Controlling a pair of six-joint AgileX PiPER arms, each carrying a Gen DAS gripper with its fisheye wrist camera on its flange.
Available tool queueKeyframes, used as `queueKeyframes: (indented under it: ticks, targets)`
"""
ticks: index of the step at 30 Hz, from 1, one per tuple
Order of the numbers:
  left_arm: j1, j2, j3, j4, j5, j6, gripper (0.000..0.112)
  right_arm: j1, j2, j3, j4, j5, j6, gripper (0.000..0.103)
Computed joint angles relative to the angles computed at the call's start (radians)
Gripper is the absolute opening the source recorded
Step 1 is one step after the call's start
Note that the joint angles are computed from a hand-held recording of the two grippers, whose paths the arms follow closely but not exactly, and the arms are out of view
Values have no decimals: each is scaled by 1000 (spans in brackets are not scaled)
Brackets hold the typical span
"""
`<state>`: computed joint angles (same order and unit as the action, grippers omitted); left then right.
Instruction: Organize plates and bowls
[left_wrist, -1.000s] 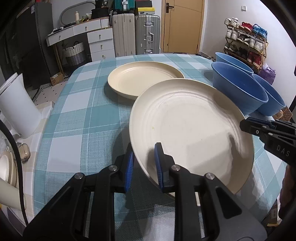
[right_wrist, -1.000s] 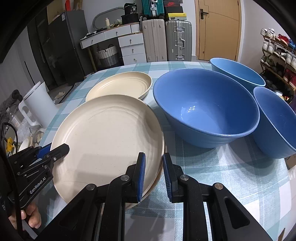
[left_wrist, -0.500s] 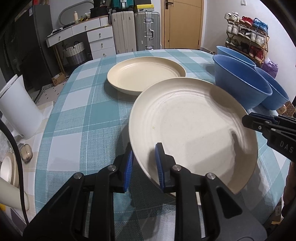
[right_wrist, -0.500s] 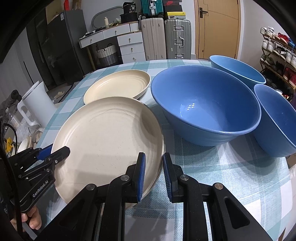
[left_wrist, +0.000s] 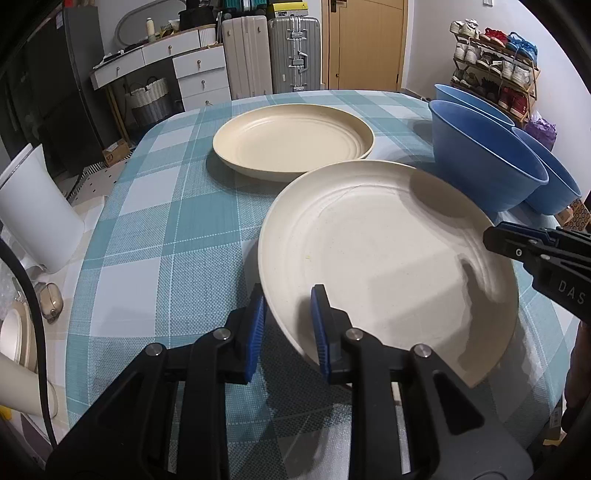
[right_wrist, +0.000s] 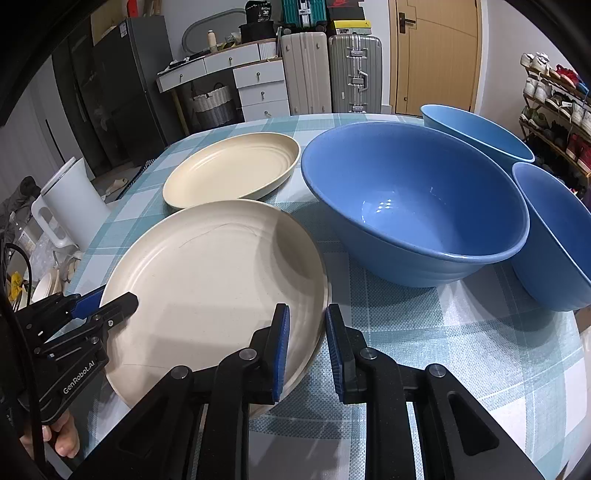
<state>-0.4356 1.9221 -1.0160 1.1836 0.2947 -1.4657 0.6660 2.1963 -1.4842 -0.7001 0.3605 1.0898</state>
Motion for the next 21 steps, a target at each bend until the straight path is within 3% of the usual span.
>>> queueKeyframes:
  ticks: [6,11,15,17,21]
  targets:
    - [15,-8,3,-57,-17,50,25,-1,-6,2,12,-13,-14,21]
    - [45,-45,25,-98,-46,72,38,13,-16,1,10,-12,-20,29]
    - [78,-101,65,-67,-94,31,50,14,-42,31,-17,-54,10,55]
    - [87,-124,78,-66,-92,25,68,18,-53,37,-35,-64,22,63]
    - [117,-176,114,-15,-119,-36,82,28,-76,62,-86,-96,71,80]
